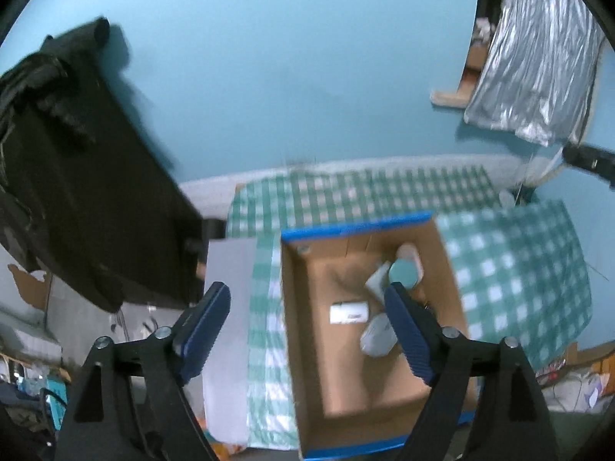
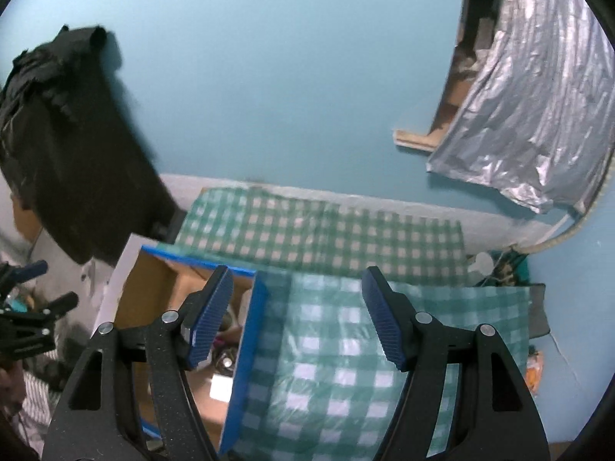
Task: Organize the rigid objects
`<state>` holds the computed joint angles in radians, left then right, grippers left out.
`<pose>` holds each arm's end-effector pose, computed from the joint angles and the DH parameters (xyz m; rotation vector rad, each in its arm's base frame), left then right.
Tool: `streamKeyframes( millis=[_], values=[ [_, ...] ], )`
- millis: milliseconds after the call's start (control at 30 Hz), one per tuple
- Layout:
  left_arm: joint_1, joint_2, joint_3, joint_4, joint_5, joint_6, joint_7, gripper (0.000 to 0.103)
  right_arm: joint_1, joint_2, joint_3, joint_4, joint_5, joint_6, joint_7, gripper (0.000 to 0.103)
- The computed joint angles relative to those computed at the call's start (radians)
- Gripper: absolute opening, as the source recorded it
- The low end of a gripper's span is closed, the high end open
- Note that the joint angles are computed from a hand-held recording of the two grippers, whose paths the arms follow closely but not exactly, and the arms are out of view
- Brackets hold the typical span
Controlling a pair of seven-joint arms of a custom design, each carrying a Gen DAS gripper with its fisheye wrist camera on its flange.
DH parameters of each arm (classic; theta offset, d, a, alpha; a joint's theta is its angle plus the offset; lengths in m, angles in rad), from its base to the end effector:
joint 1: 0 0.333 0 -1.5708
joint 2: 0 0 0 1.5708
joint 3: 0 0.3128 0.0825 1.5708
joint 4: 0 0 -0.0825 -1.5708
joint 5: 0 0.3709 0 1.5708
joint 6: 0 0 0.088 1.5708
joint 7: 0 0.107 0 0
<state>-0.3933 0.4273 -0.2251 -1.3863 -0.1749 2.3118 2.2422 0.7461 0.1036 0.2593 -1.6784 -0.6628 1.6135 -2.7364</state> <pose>0.5958 -0.3886 0.5290 -0.5785 2.7836 -0.7634 0.3626 0.4414 0.5398 -0.9207 2.5746 -0.8269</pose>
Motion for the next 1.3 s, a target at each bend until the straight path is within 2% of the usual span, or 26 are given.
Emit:
streamKeyframes(
  millis=[167,400,700,933,1167,1300],
  values=[
    [-0.007,-0.039,-0.012,-0.039,-0.017,0.072,0.014,0.093,0.019,-0.007,0.013,0.020,-0.018,-0.067,0.007,0.069],
    [-0.002,-0.109,-0.038,-0.138,-0.065,0.164,0.065,0.099,0.033,-0.031,0.024,0.007,-0.023,-0.103,0.027,0.069],
    [-0.010,-0.144,-0.044,-0.184,-0.094,0.186,0.078,0.101,0.034,-0.051,0.036,-0.015,-0.001,-0.117,0.041,0.069],
    [-0.009,-0.166,-0.042,-0.215,-0.094,0.200,0.065,0.101,0.030,-0.064,0.040,-0.037,0.005,-0.095,0.047,0.069],
    [-0.009,-0.161,-0.036,-0.197,-0.081,0.151,0.020,0.101,0.027,-0.069,0.042,-0.046,0.009,-0.086,0.052,0.069],
    [-0.009,-0.162,-0.034,-0.196,-0.071,0.155,0.001,0.101,0.032,-0.066,0.046,-0.043,0.014,-0.091,0.059,0.069]
  ],
)
